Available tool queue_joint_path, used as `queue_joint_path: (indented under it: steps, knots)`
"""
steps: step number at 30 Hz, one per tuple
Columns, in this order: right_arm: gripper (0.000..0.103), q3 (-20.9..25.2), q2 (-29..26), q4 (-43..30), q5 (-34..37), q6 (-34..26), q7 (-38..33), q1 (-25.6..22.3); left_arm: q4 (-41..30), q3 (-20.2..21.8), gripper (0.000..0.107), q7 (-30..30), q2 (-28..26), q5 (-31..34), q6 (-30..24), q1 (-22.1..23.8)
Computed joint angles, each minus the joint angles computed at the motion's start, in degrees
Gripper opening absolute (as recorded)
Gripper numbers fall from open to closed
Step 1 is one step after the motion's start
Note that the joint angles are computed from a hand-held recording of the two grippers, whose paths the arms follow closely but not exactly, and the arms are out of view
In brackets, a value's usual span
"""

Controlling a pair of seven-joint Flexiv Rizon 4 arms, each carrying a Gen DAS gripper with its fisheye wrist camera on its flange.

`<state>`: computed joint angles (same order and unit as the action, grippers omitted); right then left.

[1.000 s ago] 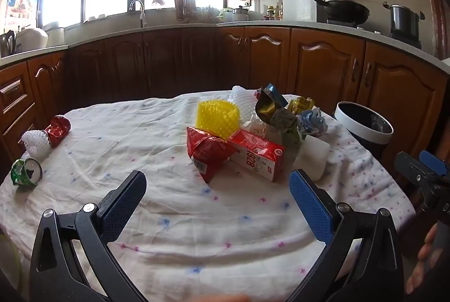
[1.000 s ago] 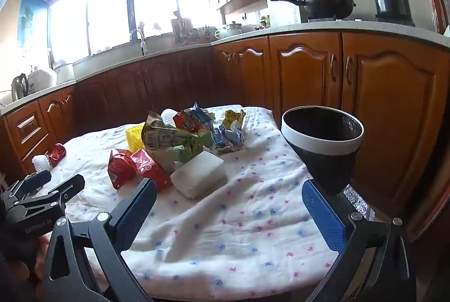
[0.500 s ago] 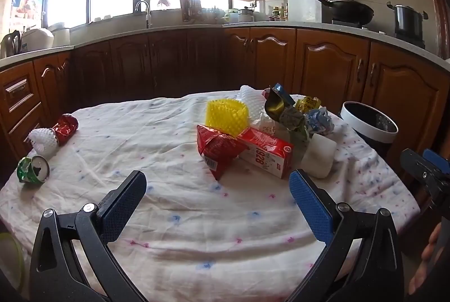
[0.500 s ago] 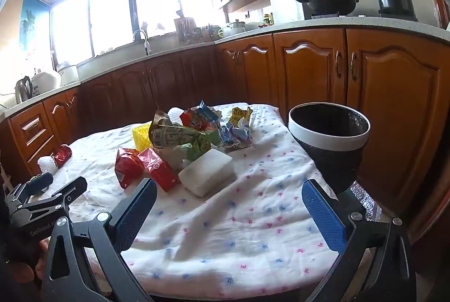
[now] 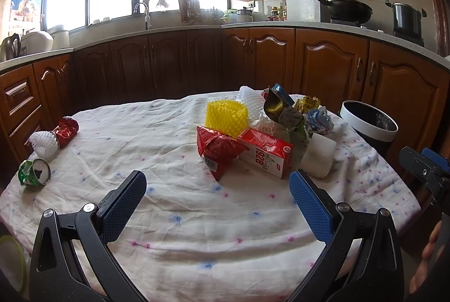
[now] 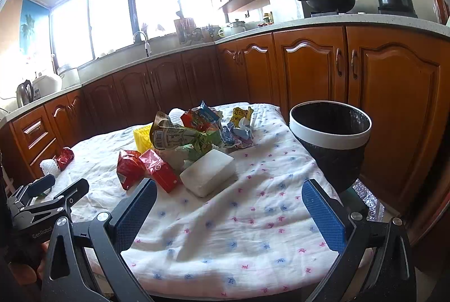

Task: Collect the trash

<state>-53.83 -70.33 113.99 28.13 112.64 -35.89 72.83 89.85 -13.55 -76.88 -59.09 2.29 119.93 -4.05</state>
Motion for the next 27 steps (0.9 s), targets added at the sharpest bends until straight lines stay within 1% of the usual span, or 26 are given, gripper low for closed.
queue_joint_path:
  steps: [9, 13, 27]
  knots:
    - [0.103, 0.72, 0.48, -0.36, 0.02, 0.27, -0.36, -0.62, 0.24, -0.61, 0.103, -0.42, 0.15, 0.79, -0.3, 0.95]
    - [0.103, 1.09, 0.64, -0.52, 0.24, 0.48, -0.62, -0.91, 0.16, 0.04, 0.103, -0.35, 0.15, 0.1, -0.07, 0.09]
    - [0.103, 2.11, 1.09, -1.18, 0.65, 0.74, -1.24, -1.74, -0.11, -0.09, 0.103, -0.16, -0.05, 0.09, -0.41, 0.04]
